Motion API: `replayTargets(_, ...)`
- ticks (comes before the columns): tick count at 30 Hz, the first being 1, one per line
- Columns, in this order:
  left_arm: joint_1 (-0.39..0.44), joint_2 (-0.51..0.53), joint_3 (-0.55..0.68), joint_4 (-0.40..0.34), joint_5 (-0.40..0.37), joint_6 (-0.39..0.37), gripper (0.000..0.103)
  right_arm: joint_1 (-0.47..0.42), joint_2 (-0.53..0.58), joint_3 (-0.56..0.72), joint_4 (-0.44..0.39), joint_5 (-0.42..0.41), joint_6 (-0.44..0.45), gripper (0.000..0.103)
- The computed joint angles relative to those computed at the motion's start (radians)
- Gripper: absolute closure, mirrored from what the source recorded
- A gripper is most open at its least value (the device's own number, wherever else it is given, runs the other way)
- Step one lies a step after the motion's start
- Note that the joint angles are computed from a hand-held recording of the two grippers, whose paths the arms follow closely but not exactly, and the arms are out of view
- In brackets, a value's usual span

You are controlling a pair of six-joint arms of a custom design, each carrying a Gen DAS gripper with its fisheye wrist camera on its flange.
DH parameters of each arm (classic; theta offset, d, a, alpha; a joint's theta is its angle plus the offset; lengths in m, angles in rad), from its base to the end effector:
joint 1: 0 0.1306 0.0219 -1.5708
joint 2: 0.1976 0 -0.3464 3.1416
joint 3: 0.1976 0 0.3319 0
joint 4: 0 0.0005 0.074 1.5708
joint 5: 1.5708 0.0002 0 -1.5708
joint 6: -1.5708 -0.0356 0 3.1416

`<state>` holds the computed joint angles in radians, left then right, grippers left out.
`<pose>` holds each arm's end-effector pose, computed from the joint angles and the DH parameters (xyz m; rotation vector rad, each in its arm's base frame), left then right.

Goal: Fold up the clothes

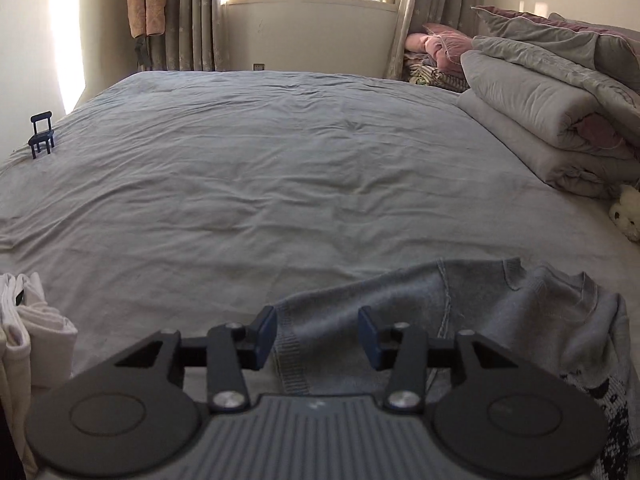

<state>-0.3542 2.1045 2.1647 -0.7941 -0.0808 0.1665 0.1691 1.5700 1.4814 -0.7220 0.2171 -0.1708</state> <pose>0.6252 -0.2287 0.3349 0.1750 2.3014 -0.1741 0.4893 0.0753 0.3620 0.1046 2.3567 -0.0939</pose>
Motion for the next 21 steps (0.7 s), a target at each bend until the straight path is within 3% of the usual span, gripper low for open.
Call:
replayTargets(2, 0.013, -0.047, -0.088, 0.005, 0.011, 0.063, 0.053, -0.012, -0.062, -0.092, 0.018, -0.152, -0.077, 0.061)
replayTargets(4, 0.028, -0.092, -0.180, 0.014, 0.059, 0.133, 0.053, 0.018, -0.096, -0.174, 0.069, -0.229, -0.145, 0.061)
replayTargets(6, 0.033, -0.146, -0.287, 0.046, 0.086, 0.162, 0.052, 0.060, -0.086, -0.199, 0.074, -0.182, -0.102, 0.061)
replayTargets(8, 0.028, -0.173, -0.351, 0.081, 0.097, 0.142, 0.052, 0.087, -0.063, -0.216, 0.092, -0.129, -0.058, 0.064)
replayTargets(9, 0.025, -0.184, -0.384, 0.110, 0.093, 0.131, 0.050, 0.098, -0.047, -0.223, 0.105, -0.101, -0.035, 0.070)
replayTargets(10, 0.024, -0.184, -0.397, 0.125, 0.087, 0.128, 0.049, 0.104, -0.037, -0.222, 0.112, -0.079, -0.022, 0.091)
replayTargets(11, 0.023, -0.183, -0.407, 0.138, 0.083, 0.127, 0.048, 0.104, -0.036, -0.207, 0.109, -0.066, -0.026, 0.094)
replayTargets(16, 0.034, -0.169, -0.404, 0.142, 0.098, 0.139, 0.047, 0.082, -0.101, -0.258, 0.196, 0.108, -0.015, 0.096)
replayTargets(19, 0.035, -0.168, -0.403, 0.153, 0.106, 0.140, 0.045, 0.040, -0.097, -0.284, 0.298, 0.300, -0.023, 0.096)
replayTargets(21, 0.033, -0.160, -0.395, 0.158, 0.111, 0.141, 0.043, 0.002, -0.061, -0.268, 0.317, 0.419, -0.018, 0.098)
